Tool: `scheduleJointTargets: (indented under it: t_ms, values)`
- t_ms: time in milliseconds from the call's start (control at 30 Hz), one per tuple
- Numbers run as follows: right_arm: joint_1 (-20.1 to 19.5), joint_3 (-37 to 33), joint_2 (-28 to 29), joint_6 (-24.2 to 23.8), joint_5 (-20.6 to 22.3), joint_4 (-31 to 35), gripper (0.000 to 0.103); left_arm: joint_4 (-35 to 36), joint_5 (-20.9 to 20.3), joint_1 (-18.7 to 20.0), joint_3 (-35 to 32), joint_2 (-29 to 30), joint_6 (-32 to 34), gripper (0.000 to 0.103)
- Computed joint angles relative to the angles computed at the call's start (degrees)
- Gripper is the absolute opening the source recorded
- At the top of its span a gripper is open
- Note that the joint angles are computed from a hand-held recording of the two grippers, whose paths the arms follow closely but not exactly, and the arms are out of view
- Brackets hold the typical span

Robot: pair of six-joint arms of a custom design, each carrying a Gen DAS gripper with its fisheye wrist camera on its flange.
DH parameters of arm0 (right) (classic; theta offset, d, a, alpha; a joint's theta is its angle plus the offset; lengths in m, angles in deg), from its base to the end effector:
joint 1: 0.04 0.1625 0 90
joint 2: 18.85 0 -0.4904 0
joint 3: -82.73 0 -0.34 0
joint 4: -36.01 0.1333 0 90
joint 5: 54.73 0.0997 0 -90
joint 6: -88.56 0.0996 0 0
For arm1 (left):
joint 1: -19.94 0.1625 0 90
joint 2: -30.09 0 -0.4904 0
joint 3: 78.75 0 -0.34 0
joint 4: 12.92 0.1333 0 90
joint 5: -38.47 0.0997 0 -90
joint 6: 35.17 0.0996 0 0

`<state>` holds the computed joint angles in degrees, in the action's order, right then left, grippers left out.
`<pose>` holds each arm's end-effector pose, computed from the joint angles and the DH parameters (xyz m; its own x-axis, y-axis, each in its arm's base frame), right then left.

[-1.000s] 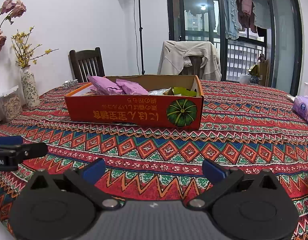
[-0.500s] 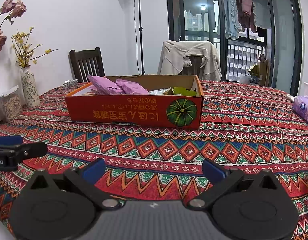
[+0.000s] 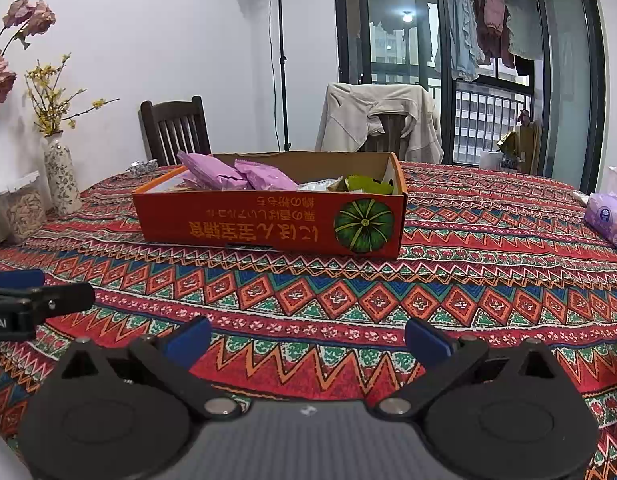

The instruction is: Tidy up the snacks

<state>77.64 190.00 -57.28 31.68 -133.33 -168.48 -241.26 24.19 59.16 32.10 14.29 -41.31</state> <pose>0.0115 -0.6642 0.1533 -0.6647 -0.5331 0.5234 -0.7459 0.4327 -0.5064 -0.2663 -0.5140 0.0078 -0.7272 -0.2770 -0.6280 0.4889 0.4331 -0.7572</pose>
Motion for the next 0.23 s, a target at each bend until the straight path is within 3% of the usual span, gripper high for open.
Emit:
scheduleJointTargets:
  t_ms: [233]
  values:
    - [0.0, 0.4, -0.2, -0.3, 0.1, -0.1, 0.103, 1.1, 0.1, -0.3, 0.8, -0.3, -2.3, 0.103]
